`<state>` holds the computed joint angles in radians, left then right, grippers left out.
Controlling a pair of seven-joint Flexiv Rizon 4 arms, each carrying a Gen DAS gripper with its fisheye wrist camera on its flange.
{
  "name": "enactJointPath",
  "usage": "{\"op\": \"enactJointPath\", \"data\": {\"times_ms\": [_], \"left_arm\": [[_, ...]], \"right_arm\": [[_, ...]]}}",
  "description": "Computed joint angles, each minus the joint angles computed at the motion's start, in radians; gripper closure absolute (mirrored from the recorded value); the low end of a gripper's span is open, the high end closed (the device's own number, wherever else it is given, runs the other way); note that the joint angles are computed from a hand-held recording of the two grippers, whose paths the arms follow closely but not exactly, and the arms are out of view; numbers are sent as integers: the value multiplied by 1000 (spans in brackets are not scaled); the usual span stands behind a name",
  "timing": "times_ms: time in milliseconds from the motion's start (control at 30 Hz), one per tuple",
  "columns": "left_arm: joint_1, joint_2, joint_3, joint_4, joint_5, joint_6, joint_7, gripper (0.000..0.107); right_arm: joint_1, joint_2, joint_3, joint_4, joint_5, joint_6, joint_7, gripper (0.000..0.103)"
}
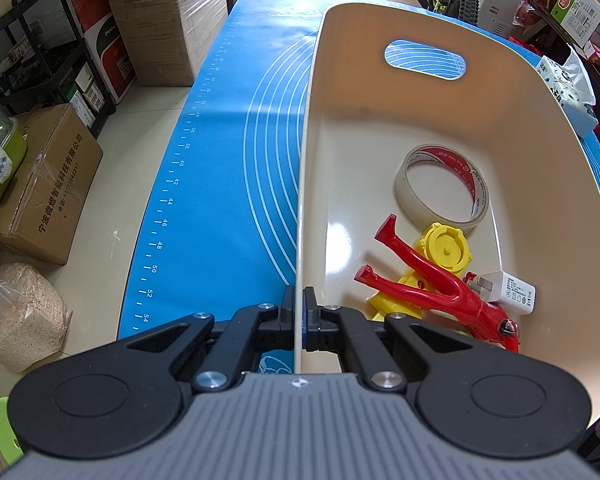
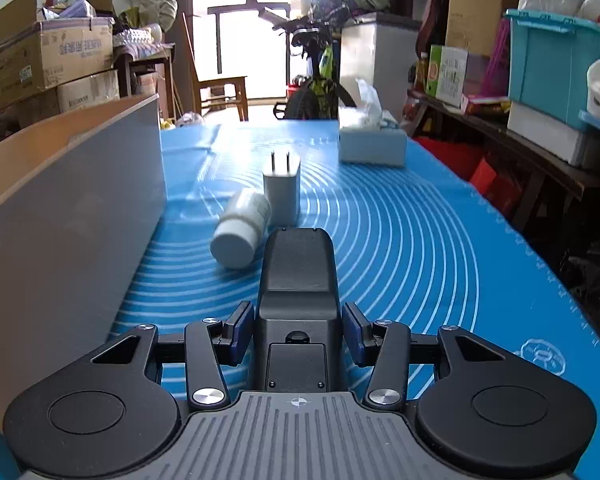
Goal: Organize rigid objects
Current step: 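Move the right tool to the black device and grasp it, then carry the black device with the right tool and release it into the basket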
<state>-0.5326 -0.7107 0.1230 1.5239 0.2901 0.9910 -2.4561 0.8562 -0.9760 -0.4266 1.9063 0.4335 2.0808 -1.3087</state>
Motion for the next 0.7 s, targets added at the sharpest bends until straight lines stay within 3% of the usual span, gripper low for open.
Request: {"op": "enactJointPath", "data": {"times_ms": [400, 700], "left_arm": [[1, 0, -1, 0, 1, 0, 0, 104], [1, 0, -2, 0, 1, -1, 0, 104]], "right_arm": [[-16, 47, 43, -6, 47, 106, -91, 50], [-95, 110, 150, -31, 50, 195, -199, 50]]}}
